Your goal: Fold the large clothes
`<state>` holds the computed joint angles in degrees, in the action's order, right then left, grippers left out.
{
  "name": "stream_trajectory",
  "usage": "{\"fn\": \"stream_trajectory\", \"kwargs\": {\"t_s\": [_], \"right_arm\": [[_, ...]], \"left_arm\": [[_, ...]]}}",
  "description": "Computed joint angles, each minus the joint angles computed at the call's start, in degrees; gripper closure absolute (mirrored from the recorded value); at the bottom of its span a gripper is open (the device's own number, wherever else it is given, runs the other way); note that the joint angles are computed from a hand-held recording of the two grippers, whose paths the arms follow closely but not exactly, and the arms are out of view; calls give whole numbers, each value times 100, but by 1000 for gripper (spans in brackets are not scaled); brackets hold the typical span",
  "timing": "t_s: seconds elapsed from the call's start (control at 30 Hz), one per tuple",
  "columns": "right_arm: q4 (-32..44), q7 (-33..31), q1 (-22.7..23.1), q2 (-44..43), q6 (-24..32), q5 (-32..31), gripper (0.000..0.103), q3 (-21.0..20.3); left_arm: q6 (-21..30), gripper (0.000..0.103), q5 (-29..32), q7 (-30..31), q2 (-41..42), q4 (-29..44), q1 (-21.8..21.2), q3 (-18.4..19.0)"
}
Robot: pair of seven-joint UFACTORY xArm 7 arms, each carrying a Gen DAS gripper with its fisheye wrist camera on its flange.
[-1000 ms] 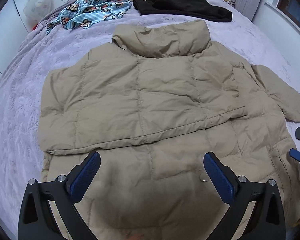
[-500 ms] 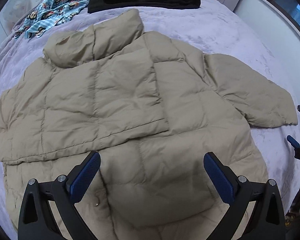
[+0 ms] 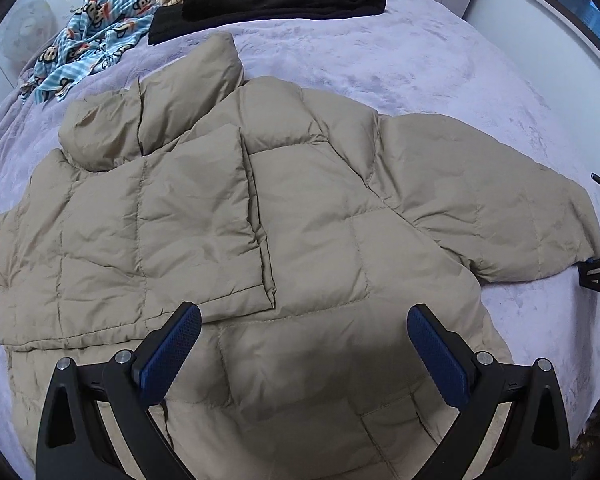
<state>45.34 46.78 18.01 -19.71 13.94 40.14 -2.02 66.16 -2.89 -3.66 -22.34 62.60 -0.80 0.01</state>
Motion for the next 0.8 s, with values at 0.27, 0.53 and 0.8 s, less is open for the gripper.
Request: {"fn": "stream_trajectory", "kwargs": {"t_s": [0.27, 0.53, 0.8], "right_arm": [[655, -508, 207, 465, 436, 779, 91, -140], [2325, -610, -196, 1158, 1239, -1240, 95, 701], [5422, -825, 587, 2914, 2457, -3553, 94, 1460]], "left_arm": [[-119, 0, 326, -207, 1, 95, 309, 140], [-298, 0, 605, -97, -24, 50, 727, 399], [-417, 0, 443, 421, -144, -137, 1057, 769]]}}
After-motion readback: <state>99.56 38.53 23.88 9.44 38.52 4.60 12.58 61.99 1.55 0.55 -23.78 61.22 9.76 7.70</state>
